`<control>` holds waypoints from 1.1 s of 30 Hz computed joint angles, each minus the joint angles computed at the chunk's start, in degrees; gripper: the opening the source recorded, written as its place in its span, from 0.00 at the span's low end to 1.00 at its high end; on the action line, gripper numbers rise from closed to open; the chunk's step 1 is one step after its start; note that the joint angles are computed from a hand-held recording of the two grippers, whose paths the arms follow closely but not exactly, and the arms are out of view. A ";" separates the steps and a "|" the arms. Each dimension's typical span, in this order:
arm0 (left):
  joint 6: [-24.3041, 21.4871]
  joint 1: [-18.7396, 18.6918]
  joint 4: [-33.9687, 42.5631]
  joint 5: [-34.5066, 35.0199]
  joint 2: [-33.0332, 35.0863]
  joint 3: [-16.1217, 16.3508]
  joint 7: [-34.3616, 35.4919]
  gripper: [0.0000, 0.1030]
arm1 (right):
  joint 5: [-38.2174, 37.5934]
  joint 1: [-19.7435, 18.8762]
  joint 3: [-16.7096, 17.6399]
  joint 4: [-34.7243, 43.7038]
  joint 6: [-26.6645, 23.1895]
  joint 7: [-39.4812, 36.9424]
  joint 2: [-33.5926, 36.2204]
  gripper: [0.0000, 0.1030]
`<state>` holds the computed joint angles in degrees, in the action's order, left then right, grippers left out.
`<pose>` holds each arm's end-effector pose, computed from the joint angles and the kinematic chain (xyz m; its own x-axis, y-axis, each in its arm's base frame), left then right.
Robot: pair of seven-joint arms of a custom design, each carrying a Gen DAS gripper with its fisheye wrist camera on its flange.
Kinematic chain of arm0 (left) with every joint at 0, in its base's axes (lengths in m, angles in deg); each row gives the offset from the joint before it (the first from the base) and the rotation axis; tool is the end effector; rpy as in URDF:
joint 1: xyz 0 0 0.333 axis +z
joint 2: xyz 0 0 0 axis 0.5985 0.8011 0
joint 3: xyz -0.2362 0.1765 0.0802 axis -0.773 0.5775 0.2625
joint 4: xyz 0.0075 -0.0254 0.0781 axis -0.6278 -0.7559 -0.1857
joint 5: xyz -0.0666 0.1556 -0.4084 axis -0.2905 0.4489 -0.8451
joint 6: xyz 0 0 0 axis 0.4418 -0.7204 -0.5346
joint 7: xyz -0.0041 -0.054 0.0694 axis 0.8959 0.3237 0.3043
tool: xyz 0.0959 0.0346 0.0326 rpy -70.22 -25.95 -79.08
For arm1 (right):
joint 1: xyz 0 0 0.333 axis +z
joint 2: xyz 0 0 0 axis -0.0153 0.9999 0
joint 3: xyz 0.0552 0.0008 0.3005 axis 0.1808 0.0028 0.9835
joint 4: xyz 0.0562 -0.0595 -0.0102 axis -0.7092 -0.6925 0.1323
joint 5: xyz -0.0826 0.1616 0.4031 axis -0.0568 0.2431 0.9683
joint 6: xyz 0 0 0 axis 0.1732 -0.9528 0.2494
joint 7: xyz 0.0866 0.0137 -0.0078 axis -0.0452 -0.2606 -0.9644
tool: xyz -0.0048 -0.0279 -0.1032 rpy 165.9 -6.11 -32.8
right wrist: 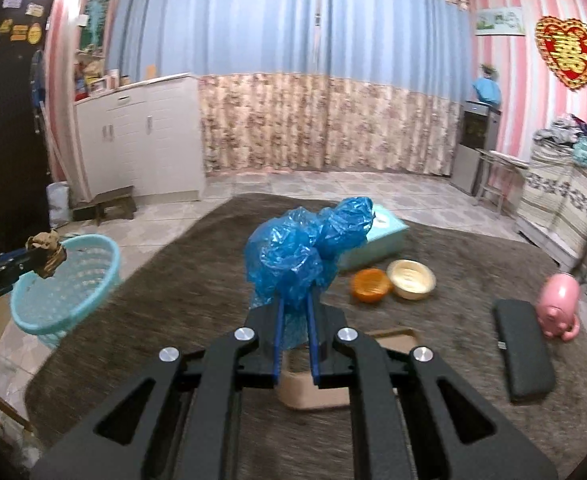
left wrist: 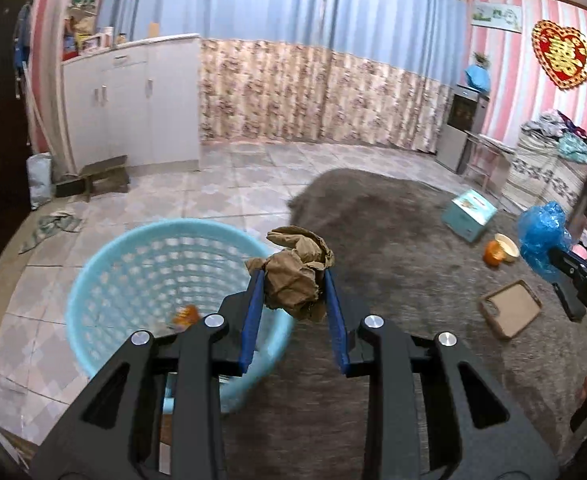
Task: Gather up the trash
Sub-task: 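Carry the brown cloth and blue bag over the blue basket and open both tools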
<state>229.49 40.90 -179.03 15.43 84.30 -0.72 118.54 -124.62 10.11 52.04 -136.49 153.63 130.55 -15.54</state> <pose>0.6924 -0.0462 0.4973 -0.3866 -0.9167 0.1004 -0.5380 0.1358 -0.8319 0.5898 0.1869 0.5132 -0.3167 -0.9482 0.0246 -0.4683 0.1337 -0.8734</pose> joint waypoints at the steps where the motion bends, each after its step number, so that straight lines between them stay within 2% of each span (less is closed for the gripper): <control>1: 0.28 0.27 0.50 0.18 0.39 0.34 -0.09 0.28 | -0.10 0.21 0.23 1.03 0.15 -0.06 0.97 0.10; 6: 2.91 1.79 2.76 3.34 2.74 1.10 -1.64 0.28 | 0.21 2.63 -0.19 7.88 1.21 -2.08 6.82 0.10; 10: 3.10 3.60 5.32 6.73 5.19 1.10 -5.04 0.28 | 0.99 5.30 -1.48 13.89 2.11 -3.71 11.78 0.10; 16: 4.18 6.62 8.13 10.25 8.13 -0.44 -6.46 0.28 | 4.32 9.52 -4.19 20.61 3.73 -7.90 18.09 0.10; 22: 2.36 8.98 12.19 13.28 12.18 -1.27 -9.09 0.28 | 7.88 13.15 -6.82 26.57 4.41 -10.75 23.60 0.10; 26: 3.01 9.44 14.60 16.76 15.10 -1.70 -10.33 0.28 | 9.98 15.57 -8.68 31.70 4.37 -12.33 27.92 0.10; 30: -0.87 10.52 19.23 19.76 18.67 -2.35 -13.18 0.28 | 13.71 16.98 -10.18 36.53 5.01 -16.23 32.24 0.10; 33: -1.29 10.87 21.98 20.97 20.84 -2.91 -13.82 0.31 | 15.96 18.20 -11.65 39.57 5.64 -17.61 35.04 0.10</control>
